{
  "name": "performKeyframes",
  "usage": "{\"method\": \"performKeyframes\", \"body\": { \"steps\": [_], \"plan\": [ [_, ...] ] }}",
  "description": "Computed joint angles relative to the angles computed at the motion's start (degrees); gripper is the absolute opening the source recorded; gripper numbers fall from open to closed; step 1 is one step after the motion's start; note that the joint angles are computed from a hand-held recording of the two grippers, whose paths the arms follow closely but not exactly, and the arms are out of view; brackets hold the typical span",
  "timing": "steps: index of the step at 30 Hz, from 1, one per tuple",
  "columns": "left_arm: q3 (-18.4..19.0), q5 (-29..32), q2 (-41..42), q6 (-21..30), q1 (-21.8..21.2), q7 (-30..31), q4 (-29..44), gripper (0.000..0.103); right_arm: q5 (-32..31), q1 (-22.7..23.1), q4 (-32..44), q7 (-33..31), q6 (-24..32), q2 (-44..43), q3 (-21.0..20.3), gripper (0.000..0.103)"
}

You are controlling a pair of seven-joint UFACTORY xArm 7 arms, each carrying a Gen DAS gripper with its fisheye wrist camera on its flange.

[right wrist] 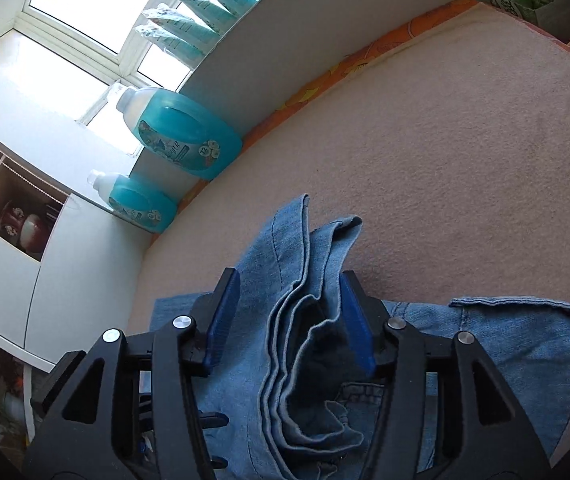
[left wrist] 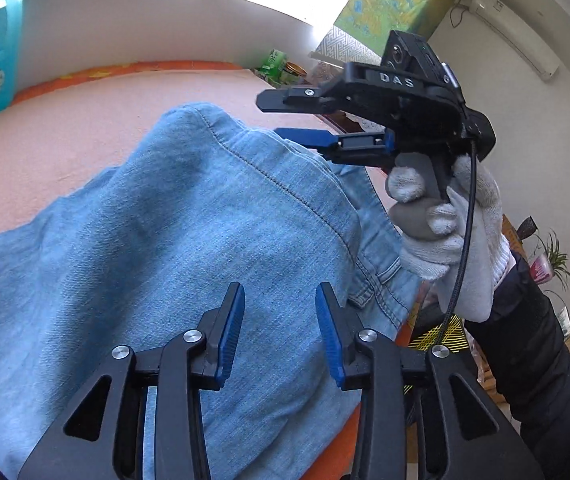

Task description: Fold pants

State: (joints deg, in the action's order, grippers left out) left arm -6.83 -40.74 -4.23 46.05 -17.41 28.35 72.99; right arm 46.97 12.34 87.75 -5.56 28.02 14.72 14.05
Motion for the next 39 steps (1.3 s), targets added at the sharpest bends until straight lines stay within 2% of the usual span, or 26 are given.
{"method": "performKeyframes", "body": {
  "steps": [4,7,9,12,15,17,18,19,20,21,23,26,29,30,34,35,36,37,39],
  "plan": [
    [0.42,3.44,0.83,1.99,0.93,-1.55,3.05,0.035,14.02,-1.98,-8.24,-14.65,-0.71,-6.87,1.88,0.057],
    [0.81,4.52,1.77,4.28,1.83,-2.65,5.5,0.035,14.53,0.3,-13.18,-20.75,-1.16,-11.08,0.63,0.064],
    [0.65,5.34,3.45,5.59,2.22,-3.73,7.78,0.035,11.72,2.27,-14.55,-21.35,-1.4,-12.0,-0.35,0.066],
    [0.67,4.92,5.51,6.84,3.24,-3.92,10.11,0.035,3.28,5.08,-14.67,-17.46,-2.12,-11.74,-1.65,0.066],
    [0.2,3.26,4.8,6.53,3.76,-2.83,8.86,0.035,-5.25,6.55,-14.92,-11.51,-2.57,-12.04,-2.49,0.066],
    [-0.21,2.02,3.9,5.74,3.52,-0.62,6.98,0.035,-8.36,7.79,-14.31,-6.37,-0.9,-12.26,-4.14,0.047],
    [-0.5,2.27,3.49,4.9,3.16,-0.01,6.02,0.035,-7.18,6.45,-13.75,-5.57,0.88,-12.51,-3.3,0.025],
    [-0.66,2.05,2.77,4.08,2.84,1.11,4.88,0.036,-5.62,6.3,-13.65,-4.89,1.57,-13.09,-3.43,0.018],
    [-0.77,1.96,2.09,3.64,2.48,1.88,4.1,0.039,-5.05,6.29,-13.69,-3.33,2.07,-13.81,-3.59,0.016],
    [-0.85,1.8,1.34,3.06,2.1,2.47,3.21,0.048,-4.89,6.35,-13.45,-1.78,3.06,-14.45,-3.75,0.013],
    [-0.67,0.3,-1.25,1.89,1.28,5.39,0.53,0.051,-4.53,6.83,-12.89,0.7,4.13,-15.54,-3.8,0.012],
    [-1.43,1.28,-3.51,-1.87,-1.02,8.1,-2.16,0.059,-10.78,7.74,-11.63,9.68,5.26,-16.19,-3.5,0.011],
    [-2.8,5.64,-4.67,-7.33,-3.29,8.49,-4.5,0.063,-14.45,8.4,-10.79,15.91,5.39,-15.75,-3.38,0.011],
    [-3.06,7.03,-4.43,-8.52,-3.87,7.66,-4.76,0.063,-14.41,8.53,-11.16,17.05,4.75,-15.84,-3.42,0.011],
    [-3.56,11.22,-1.81,-12.06,-5.16,3.0,-4.57,0.063,-5.88,8.73,-14.25,14.18,2.88,-17.02,-4.22,0.011],
    [-3.6,12.91,-1.69,-12.84,-5.16,1.88,-5.16,0.062,-3.47,8.83,-15.19,13.01,2.54,-17.41,-4.42,0.011],
    [-3.38,12.83,-0.62,-12.62,-5.33,1.36,-4.51,0.055,-1.4,8.95,-16.01,12.03,2.3,-17.75,-4.59,0.011],
    [-3.19,12.44,0.64,-12.1,-5.37,0.75,-3.68,0.04,0.27,9.07,-16.69,10.88,2.22,-18.03,-4.75,0.011],
    [-2.74,9.95,2.79,-10.18,-5.02,1.49,-1.98,0.021,2.16,9.14,-17.56,8.71,2.66,-18.38,-5.11,0.011]
  ]
}}
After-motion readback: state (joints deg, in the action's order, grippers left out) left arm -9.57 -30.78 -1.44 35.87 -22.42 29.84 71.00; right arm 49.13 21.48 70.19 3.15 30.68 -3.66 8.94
